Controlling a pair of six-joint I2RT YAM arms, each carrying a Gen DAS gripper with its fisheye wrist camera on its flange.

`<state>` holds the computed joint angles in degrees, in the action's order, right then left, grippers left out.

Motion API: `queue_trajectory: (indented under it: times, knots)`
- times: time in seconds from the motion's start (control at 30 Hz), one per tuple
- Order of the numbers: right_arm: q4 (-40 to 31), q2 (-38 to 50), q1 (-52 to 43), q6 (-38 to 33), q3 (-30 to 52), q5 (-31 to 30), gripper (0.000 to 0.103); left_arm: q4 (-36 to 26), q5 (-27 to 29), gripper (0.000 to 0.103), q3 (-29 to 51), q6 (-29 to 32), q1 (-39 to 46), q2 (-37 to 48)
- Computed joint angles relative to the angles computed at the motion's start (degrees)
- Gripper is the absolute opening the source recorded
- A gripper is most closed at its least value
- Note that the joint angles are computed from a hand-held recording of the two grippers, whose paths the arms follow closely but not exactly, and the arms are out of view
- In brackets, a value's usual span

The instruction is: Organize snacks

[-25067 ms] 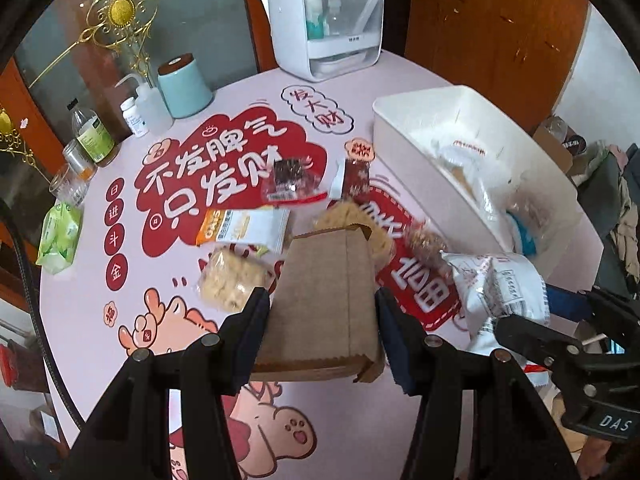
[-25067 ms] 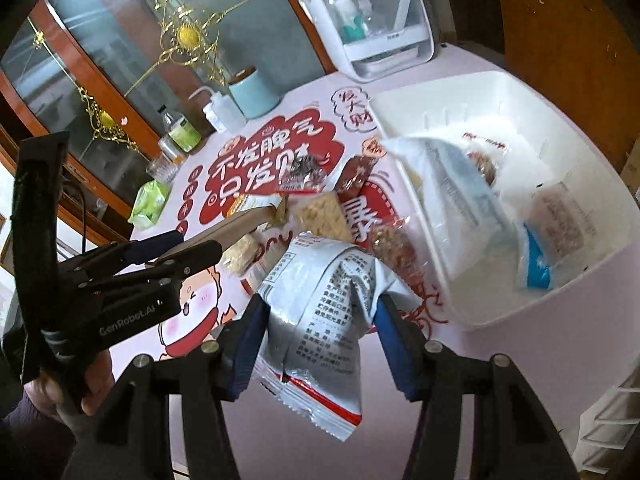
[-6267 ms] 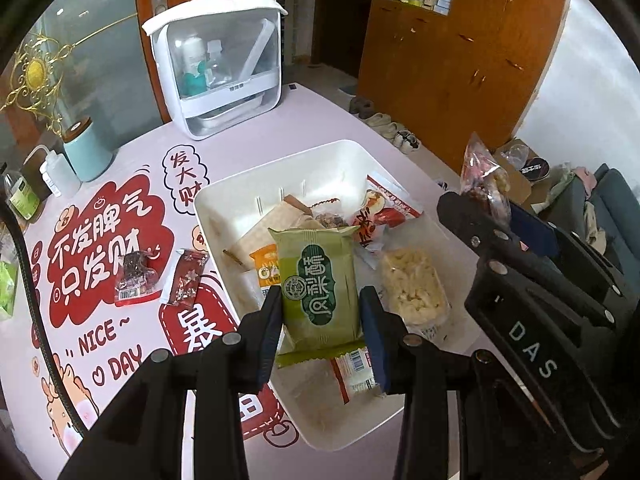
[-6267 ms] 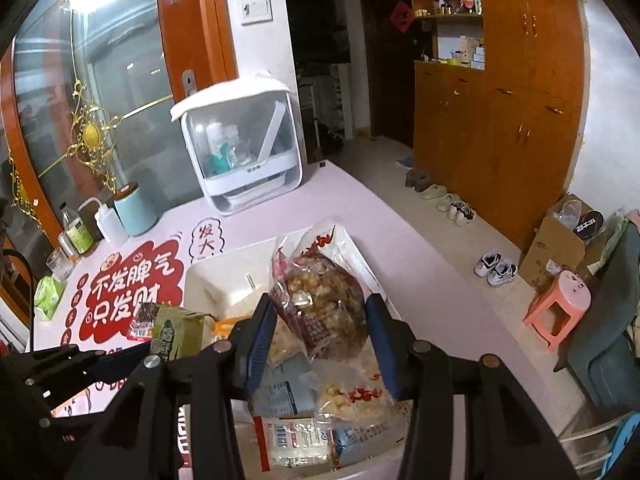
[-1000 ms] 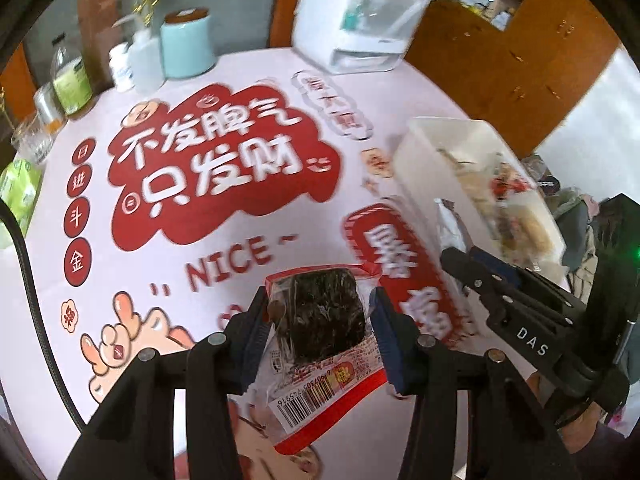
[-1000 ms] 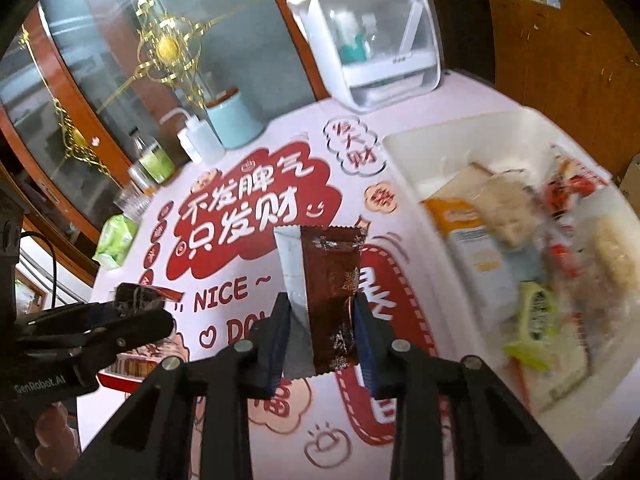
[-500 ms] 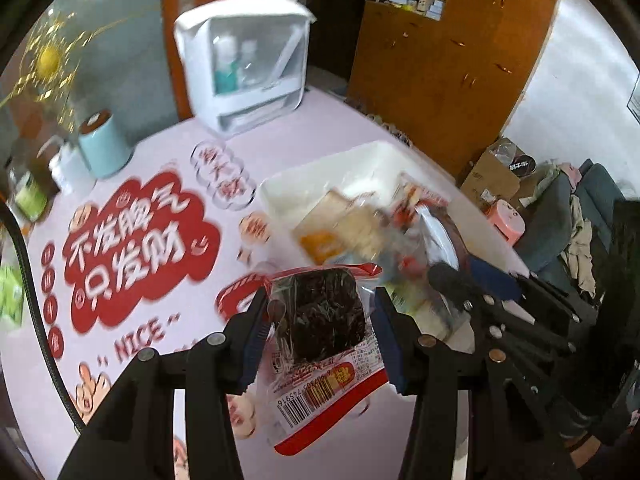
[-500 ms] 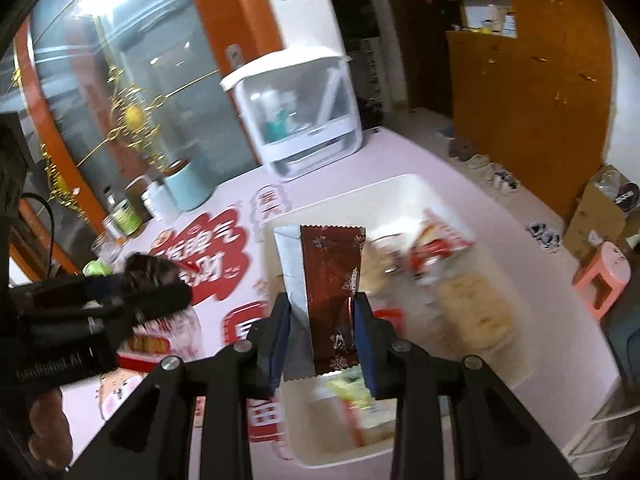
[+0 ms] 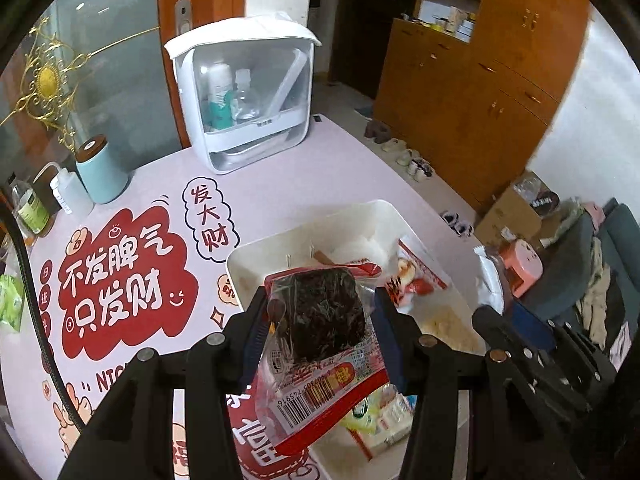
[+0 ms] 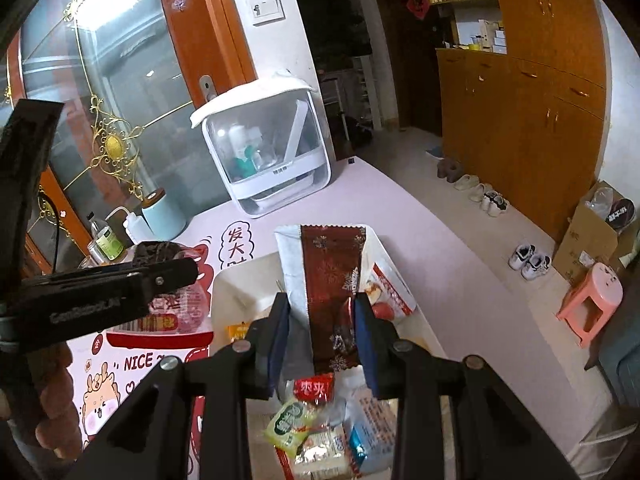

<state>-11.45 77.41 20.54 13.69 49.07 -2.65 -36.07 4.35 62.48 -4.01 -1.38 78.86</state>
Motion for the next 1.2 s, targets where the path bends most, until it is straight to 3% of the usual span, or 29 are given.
queue_trajectory:
  times: [0.33, 0.4, 0.57, 0.83, 1.2]
  knots:
    - [0.57, 4.54, 0.7, -2.28, 3.01, 0.63, 0.036, 1.02, -5.11, 0.053, 0.55, -3.37, -2.32, 2.38]
    - [0.49, 6.04, 0.99, -2.76, 3.94, 1.74, 0.04, 1.12, -5.68, 0.058, 0.11, -3.62, -2.39, 2.3]
    - [-1.76, 8.19, 0.58, -2.45, 5.77, 1.26, 0.044, 0.51, -8.27, 0.083, -1.19, -4.42, -2.62, 1.64]
    - [-2.75, 4.46, 2.08, -1.61, 3.01, 1.17, 0.048, -1.62, -7.4, 0.085, -4.34, -5.4, -1.22, -2.16]
    - [-6.21, -1.02, 6.39, 0.17, 0.14, 2.9, 0.048, -8.1, -9.57, 0.087, -11.55, -5.94, 0.45, -15.17]
